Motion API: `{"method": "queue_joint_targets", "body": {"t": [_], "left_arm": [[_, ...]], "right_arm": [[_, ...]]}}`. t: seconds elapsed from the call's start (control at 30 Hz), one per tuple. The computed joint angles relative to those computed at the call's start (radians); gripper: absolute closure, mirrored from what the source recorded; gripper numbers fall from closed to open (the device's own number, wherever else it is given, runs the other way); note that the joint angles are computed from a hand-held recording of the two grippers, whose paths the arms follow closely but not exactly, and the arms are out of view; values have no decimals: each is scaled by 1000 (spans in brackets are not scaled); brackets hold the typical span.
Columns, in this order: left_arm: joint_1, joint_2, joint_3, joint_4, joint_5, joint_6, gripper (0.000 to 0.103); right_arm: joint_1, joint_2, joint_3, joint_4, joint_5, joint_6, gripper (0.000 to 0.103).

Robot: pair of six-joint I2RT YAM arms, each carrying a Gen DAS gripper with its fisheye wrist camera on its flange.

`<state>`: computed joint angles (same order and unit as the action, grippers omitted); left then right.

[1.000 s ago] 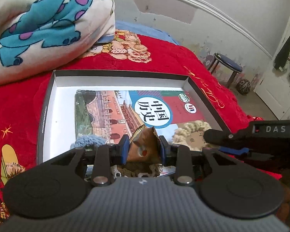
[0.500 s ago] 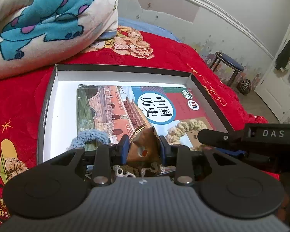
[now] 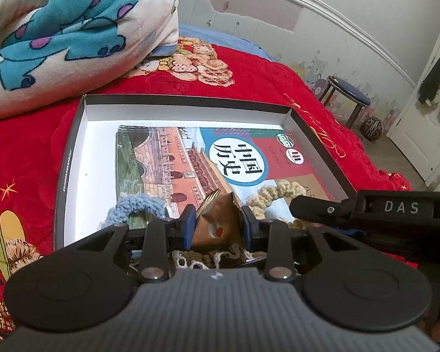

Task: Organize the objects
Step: 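Lower the cream hair tie into the box with the right tool while the left carries the packet, then open both tools to release the cream hair tie and paper packet into the box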

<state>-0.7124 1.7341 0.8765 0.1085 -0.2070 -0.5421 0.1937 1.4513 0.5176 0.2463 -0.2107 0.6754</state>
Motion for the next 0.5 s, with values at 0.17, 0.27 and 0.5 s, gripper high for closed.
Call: {"method": "queue_joint_targets", "body": {"t": [0.17, 0.27, 0.5], "left_arm": [[-3, -1, -7, 9, -4, 9, 64], [-2, 1, -9, 15, 0, 14, 60], [-12, 7, -3, 15, -3, 25, 51]], "right_arm": [[14, 1, 5, -2, 1, -4, 85], [25, 5, 9, -8, 13, -7, 85], [19, 20, 18, -18, 18, -5, 85]]}}
